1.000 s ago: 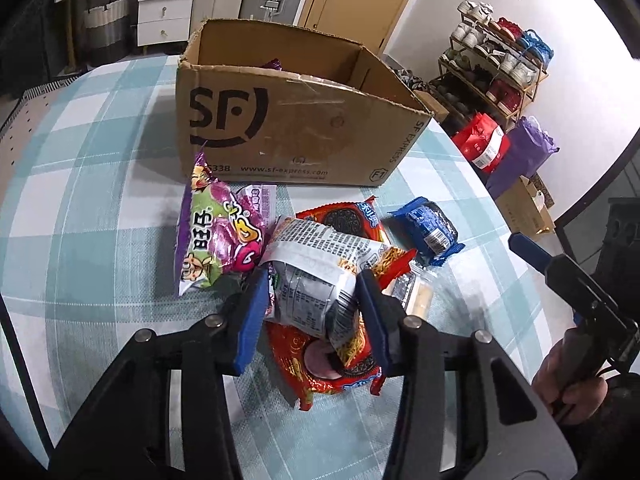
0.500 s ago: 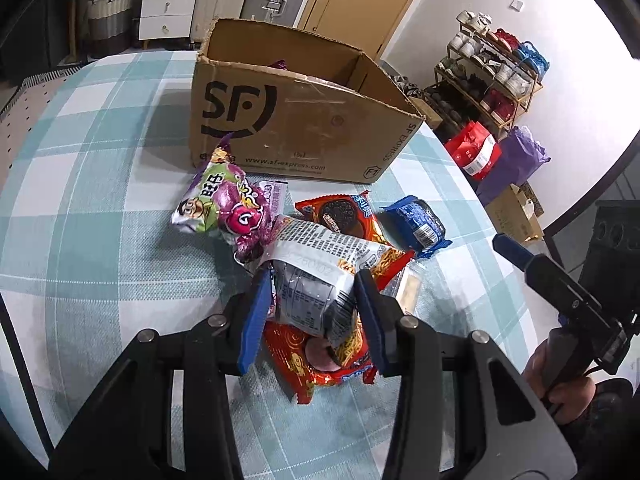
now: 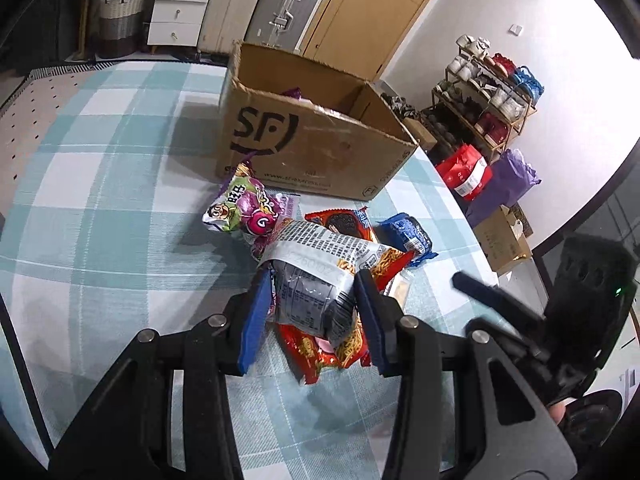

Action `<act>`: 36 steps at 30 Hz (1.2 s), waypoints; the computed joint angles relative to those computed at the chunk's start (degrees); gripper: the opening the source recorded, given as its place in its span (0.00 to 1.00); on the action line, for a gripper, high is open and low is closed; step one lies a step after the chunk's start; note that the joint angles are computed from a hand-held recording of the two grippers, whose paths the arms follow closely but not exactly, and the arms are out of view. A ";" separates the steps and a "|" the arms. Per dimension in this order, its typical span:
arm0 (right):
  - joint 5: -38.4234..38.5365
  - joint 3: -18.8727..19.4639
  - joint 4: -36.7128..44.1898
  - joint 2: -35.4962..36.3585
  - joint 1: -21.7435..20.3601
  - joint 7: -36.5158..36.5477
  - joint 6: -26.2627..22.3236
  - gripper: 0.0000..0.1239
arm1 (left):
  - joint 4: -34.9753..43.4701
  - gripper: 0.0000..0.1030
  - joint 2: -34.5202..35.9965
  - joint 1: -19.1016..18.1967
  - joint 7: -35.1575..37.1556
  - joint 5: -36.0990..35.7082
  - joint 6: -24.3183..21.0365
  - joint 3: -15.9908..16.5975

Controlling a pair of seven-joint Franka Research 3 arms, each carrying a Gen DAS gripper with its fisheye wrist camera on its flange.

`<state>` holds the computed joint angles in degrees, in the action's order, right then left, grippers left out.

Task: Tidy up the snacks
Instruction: 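Grasp the red Oreo pack with the right gripper while the left holds the white bag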

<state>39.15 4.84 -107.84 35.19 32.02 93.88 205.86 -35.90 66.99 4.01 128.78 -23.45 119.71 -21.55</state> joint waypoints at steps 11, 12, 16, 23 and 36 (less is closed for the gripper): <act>-2.90 -1.94 8.20 5.49 2.89 0.94 -7.70 0.79 | -13.67 0.38 -8.45 6.20 5.50 -5.36 4.53 -1.71; -2.96 -2.70 8.92 5.92 3.54 1.08 -8.48 0.79 | -13.91 0.38 -8.58 6.45 5.63 -5.64 4.48 -1.67; -3.39 -7.84 12.76 8.15 7.46 2.66 -13.65 0.79 | -14.80 0.38 -9.14 7.43 5.89 -6.49 4.67 -1.37; -7.04 -19.16 18.97 12.50 15.21 10.91 -22.08 0.79 | -11.52 0.38 -7.07 7.85 4.97 -5.95 3.69 -0.40; -20.18 -28.55 32.73 21.51 18.74 23.77 -37.20 0.44 | -6.91 0.39 -4.15 8.66 3.18 -4.77 2.39 -0.07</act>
<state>18.96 -23.72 -75.11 56.70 50.76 117.65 168.66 -42.80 62.84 12.66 131.97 -28.22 122.10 -21.62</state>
